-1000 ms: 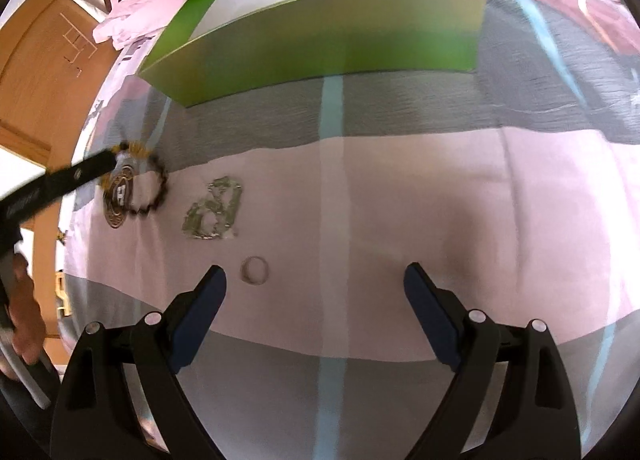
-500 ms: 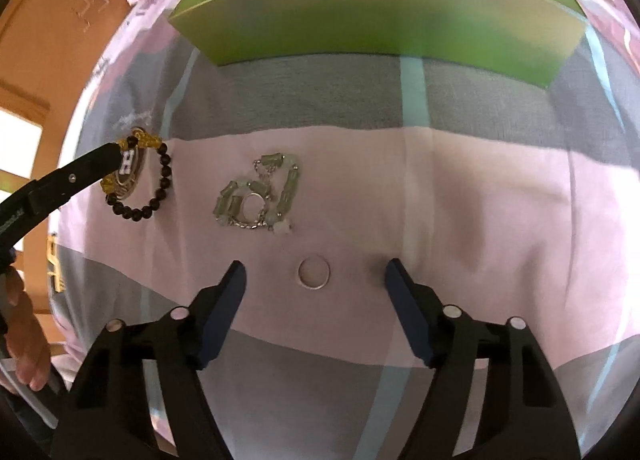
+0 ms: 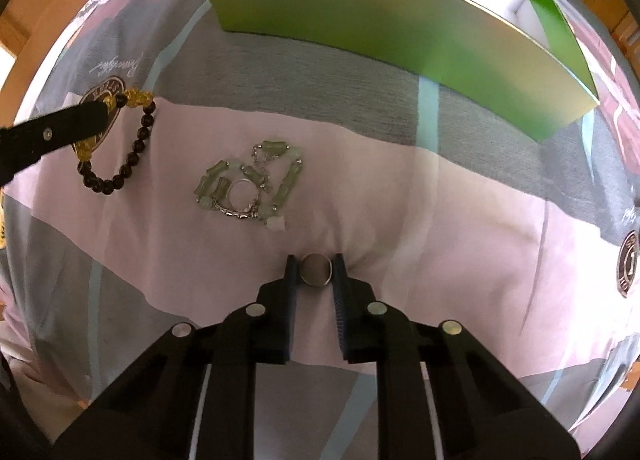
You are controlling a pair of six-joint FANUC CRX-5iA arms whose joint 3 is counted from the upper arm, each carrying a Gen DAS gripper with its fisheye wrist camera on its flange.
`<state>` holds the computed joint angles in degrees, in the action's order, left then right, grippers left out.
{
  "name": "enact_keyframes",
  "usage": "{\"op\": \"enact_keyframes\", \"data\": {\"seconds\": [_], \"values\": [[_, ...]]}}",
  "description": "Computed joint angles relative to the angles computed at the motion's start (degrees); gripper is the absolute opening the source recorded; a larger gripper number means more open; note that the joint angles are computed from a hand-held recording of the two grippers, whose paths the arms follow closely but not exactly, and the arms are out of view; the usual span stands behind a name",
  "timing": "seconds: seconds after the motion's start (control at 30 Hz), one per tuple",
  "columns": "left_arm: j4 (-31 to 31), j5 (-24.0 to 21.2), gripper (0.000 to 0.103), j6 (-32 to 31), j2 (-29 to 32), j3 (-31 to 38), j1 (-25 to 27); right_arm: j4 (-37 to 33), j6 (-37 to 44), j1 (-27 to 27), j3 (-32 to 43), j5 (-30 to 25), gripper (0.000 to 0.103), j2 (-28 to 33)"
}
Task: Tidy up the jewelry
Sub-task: 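Grasp the small silver ring with the right gripper while the left gripper holds the bracelet, then carry bracelet and ring into the green box and open both grippers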
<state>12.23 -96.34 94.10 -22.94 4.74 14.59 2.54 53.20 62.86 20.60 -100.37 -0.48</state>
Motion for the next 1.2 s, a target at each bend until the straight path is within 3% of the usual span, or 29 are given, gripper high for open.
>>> {"op": "enact_keyframes", "data": {"seconds": [0.33, 0.5, 0.6, 0.83, 0.97, 1.1, 1.2], "values": [[0.42, 0.46, 0.009, 0.17, 0.19, 1.48, -1.12, 2.21, -0.24, -1.17, 4.91, -2.56, 0.017, 0.59], [-1.67, 3.0, 0.009, -0.42, 0.85, 4.18, -6.76, 3.79, -0.22, -3.3, 5.89, -1.62, 0.017, -0.71], [1.03, 4.98, 0.009, 1.95, 2.12, 4.79, -7.65, 6.84, -1.63, -4.66, 4.42, -0.72, 0.017, -1.4], [0.1, 6.57, 0.009, 5.88, 10.68, 16.01, -14.44, 8.47, -2.49, -9.69, 10.57, 2.5, 0.017, -0.33], [-3.95, 6.79, 0.009, 7.96, 17.18, 24.76, -18.11, 8.13, -1.87, -13.74, 16.32, 5.35, 0.017, 3.5], [-4.43, 6.26, 0.009, 9.21, 23.28, 31.48, -18.43, 7.68, 0.97, -16.62, 19.99, 7.67, 0.017, 7.42], [-1.49, 6.91, 0.009, 7.38, 27.9, 34.62, -17.48, 6.49, 3.19, -18.98, 23.36, 7.9, 0.017, 10.85]]}}
